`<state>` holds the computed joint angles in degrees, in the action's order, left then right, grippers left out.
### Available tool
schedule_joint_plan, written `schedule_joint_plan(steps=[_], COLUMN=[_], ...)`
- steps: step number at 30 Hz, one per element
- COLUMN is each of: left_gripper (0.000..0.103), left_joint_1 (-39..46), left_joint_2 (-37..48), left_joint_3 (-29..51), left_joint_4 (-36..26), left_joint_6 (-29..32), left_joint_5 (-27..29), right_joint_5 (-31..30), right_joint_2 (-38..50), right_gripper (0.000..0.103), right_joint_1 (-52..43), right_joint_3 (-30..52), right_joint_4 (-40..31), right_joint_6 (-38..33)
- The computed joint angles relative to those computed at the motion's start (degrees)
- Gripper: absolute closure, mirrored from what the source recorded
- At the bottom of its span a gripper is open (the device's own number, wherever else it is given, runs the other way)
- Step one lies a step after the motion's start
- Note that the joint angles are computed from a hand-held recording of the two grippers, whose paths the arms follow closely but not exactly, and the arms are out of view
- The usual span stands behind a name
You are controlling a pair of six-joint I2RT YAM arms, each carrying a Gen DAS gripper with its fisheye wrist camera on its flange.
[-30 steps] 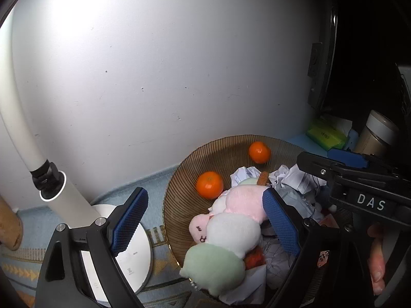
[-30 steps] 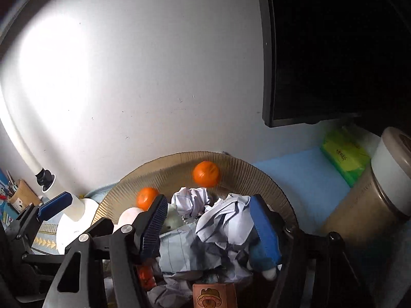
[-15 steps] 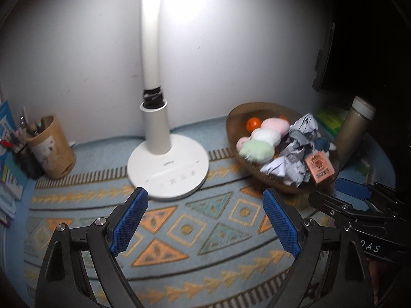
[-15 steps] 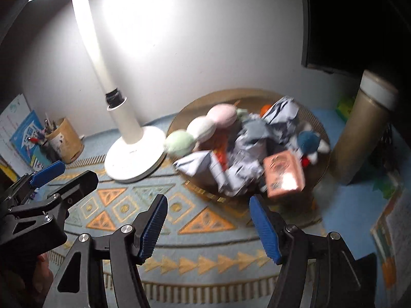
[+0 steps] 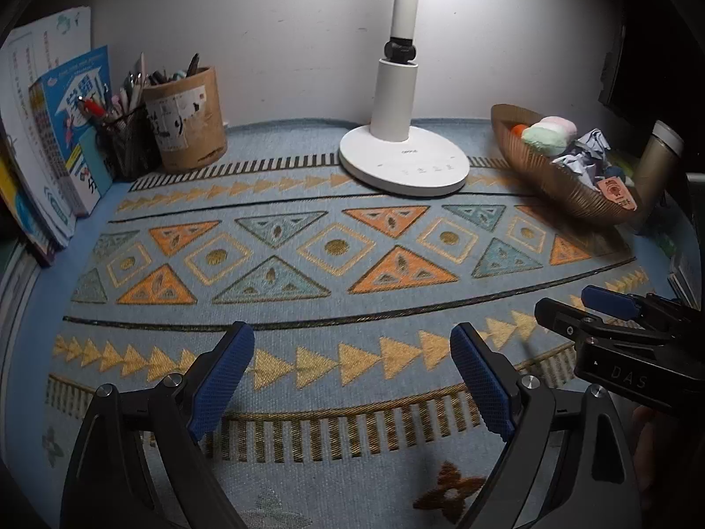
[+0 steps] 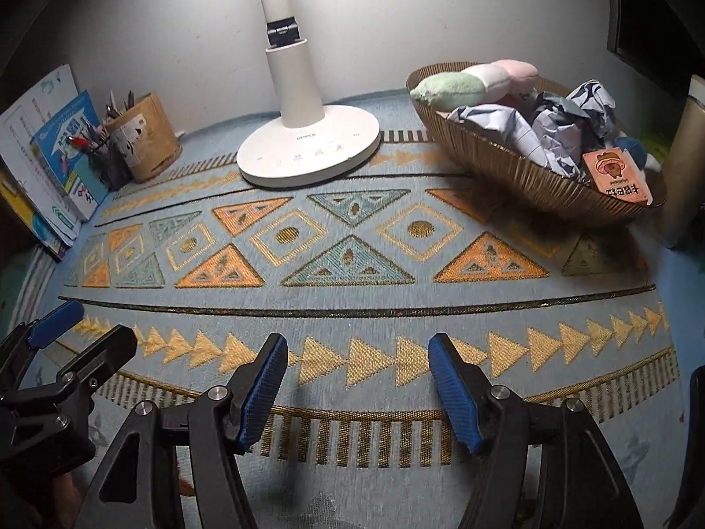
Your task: Organize objects
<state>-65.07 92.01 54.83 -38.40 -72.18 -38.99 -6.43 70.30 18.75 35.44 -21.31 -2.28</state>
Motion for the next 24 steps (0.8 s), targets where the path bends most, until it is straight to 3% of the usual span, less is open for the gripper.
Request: schedule_joint_plan(steps=[7,13,17,20,23,24], left_gripper=[0.013,0.013,0.008,0.0,0.0,0.0], left_joint_1=[3.25,3.32,3.57,3.67,3.79,3.79], left_joint_2=[-0.31,4.17,5.95,7.12,6.68,6.72], left_joint_3=[-6.3,-3.65,-2.05,-0.76,-1.25,-1.26], left_joint_4=[7.56,5.9,4.51,2.56,2.21,1.93], left_joint_6=[-0.76,-1.95,-1.11,-2.26,-3.54,-4.06], left_joint_5=[3.92,2.97,3.61,4.17,4.01,3.9], right_joint_5=[4.06,6.1,8.26,6.23,5.91,4.97], right_joint_2=[1.5,1.21,1.41,2.09,2.91,3.5], right_gripper=[0.038,0.038,0.029,0.025,0.018,0.009], right_joint_1=[2.59,3.88,4.52,3.32,2.9,2.77], right_joint_3=[-1.31,-2.52,-2.65,-2.28,-1.7,-1.28], right_joint_4=[3.22,5.63,6.1,5.91,5.5,5.13], right_joint_6=[-0.24,-0.01,1.29,1.18,1.05,0.43])
